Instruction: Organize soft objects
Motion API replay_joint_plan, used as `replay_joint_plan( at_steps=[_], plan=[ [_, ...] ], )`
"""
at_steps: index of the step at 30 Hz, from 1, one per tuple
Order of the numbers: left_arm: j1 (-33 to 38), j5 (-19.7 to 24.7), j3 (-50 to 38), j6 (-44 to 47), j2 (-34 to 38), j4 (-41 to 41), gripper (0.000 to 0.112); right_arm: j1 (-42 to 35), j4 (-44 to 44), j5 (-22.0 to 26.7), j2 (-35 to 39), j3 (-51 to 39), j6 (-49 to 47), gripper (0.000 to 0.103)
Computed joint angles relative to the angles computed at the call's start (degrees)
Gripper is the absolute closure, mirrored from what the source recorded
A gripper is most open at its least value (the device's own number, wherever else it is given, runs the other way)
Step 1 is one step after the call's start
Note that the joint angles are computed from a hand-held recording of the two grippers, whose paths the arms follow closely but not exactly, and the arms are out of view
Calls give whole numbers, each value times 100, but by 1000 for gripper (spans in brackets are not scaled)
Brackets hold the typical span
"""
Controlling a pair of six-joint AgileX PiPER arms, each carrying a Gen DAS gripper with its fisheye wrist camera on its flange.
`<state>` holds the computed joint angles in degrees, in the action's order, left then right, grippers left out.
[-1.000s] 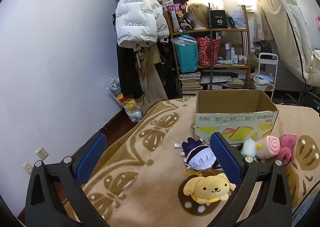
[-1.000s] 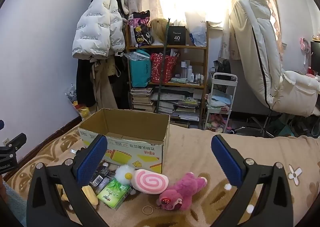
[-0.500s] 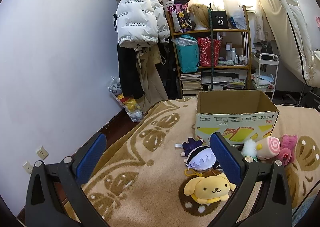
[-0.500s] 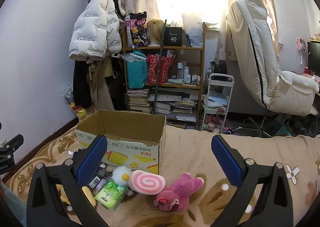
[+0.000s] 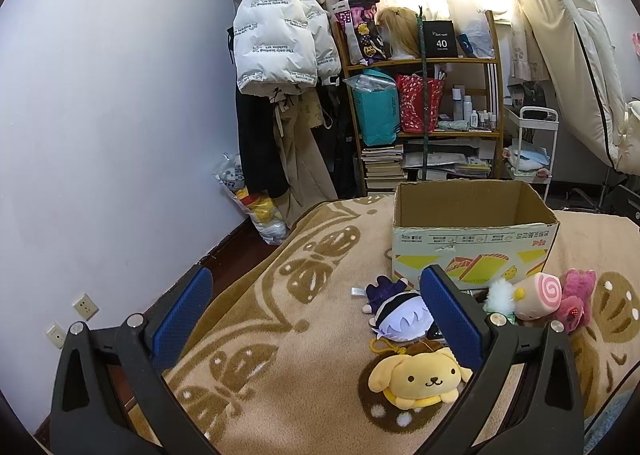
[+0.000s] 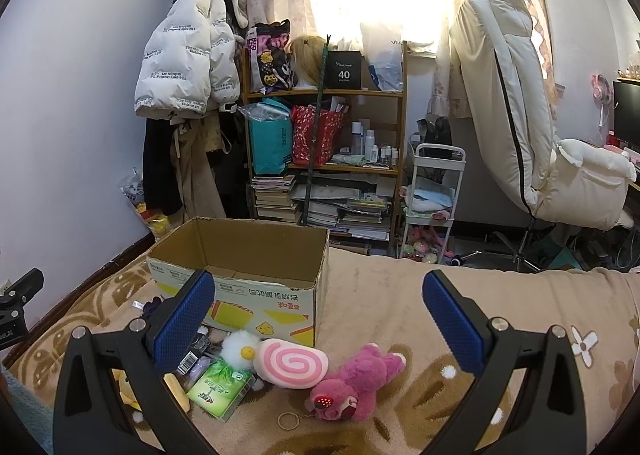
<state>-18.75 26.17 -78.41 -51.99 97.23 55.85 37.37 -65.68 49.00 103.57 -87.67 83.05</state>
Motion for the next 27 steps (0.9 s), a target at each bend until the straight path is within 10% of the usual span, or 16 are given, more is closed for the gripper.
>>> replay_joint_plan(
  at_steps=[27],
  plan=[
    [-10,14,19,-58,-6,48,10,-39,-105,-40,15,115,100,0]
  ],
)
